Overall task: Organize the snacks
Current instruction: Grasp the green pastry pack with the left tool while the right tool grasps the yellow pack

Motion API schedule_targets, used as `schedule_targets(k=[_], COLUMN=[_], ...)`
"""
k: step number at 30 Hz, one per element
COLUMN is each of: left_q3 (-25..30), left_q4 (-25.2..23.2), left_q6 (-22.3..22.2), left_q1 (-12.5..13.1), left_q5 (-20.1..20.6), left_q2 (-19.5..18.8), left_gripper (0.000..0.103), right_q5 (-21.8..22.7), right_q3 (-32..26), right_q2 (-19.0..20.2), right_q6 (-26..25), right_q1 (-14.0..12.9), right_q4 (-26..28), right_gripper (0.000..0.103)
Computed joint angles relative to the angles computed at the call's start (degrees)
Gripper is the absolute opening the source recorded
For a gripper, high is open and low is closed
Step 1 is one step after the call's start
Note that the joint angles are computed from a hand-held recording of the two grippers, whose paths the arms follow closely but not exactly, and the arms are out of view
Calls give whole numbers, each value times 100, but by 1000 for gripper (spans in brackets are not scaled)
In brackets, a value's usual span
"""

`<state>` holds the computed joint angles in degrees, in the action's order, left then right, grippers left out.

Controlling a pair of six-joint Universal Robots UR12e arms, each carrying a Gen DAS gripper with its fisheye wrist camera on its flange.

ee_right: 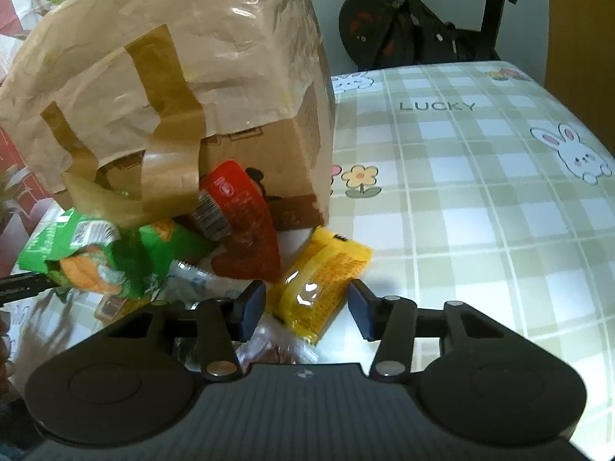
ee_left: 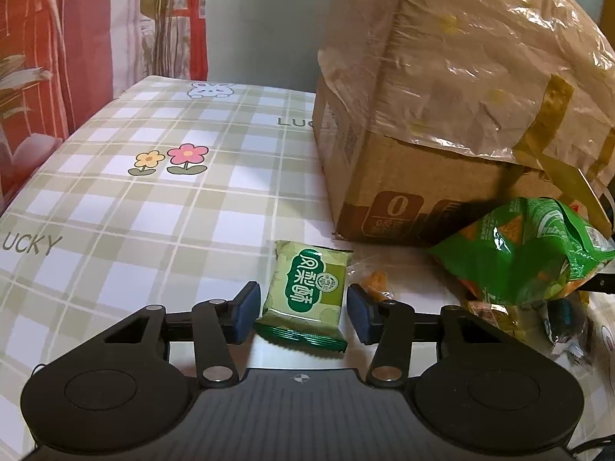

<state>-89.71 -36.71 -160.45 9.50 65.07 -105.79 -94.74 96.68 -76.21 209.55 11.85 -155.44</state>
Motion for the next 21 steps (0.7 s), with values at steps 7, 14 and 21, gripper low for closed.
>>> schedule_targets(k=[7, 14, 21], left_q3=[-50, -23, 46], left_q4=[133, 162, 299], left_q6=[-54, 36, 50], left_q1=[-17, -51, -143], left_q5=[67, 153, 374], left_q2=[14, -13, -94], left_gripper=[52, 53, 53], right_q5=[-494, -971, -1029], right_q3=[-195, -259, -201], right_q2=[202, 277, 289], right_q6=[-368, -836, -974], right_q1=[63, 230, 245], right_q4=[2, 77, -46], right_gripper=[44, 44, 42])
